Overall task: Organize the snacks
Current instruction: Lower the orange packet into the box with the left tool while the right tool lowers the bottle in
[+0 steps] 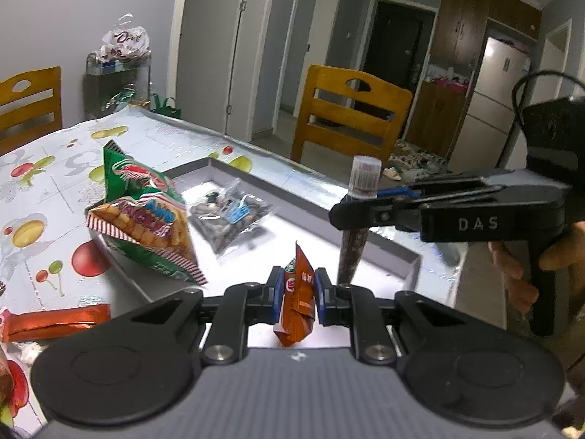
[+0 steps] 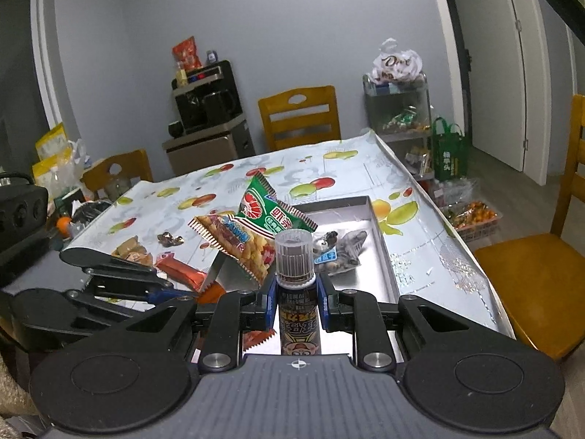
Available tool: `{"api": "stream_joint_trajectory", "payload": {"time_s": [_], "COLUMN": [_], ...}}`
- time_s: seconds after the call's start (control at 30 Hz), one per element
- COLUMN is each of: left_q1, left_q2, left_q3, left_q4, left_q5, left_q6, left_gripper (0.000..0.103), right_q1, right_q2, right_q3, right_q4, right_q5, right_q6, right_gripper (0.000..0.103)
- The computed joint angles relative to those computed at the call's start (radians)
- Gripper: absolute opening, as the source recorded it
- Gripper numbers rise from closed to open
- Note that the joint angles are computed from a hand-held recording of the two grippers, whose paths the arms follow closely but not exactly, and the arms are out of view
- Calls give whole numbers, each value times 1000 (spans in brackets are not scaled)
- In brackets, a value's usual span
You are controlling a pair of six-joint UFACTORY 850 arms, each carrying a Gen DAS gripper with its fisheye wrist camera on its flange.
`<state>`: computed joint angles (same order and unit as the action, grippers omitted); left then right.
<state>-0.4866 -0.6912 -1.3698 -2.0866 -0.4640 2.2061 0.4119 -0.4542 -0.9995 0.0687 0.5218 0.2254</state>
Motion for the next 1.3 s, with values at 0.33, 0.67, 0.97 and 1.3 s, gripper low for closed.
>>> {"api": "stream_joint_trajectory", "payload": {"time_s": [0.33, 0.67, 0.97, 1.3], "left_q1": [-8, -24, -29, -50], "left_q2": [-61, -120, -133, -162], "left_q3": [-78, -170, -185, -218], "left_q4": [-116, -221, -267, -133], "left_q5": [102, 175, 187, 230], "left_q6": [68, 158, 200, 68], "left_gripper": [14, 14, 17, 38], "right_q1": [-8, 0, 10, 6], "right_q2": [-85, -156, -199, -201], "right_q3": [-114, -216, -259, -253], "right_q4": [49, 299, 507, 461], "right_q5": [-66, -126, -98, -82], "right_q6": [-25, -257, -463, -394], "right_gripper": [24, 24, 24, 24]}}
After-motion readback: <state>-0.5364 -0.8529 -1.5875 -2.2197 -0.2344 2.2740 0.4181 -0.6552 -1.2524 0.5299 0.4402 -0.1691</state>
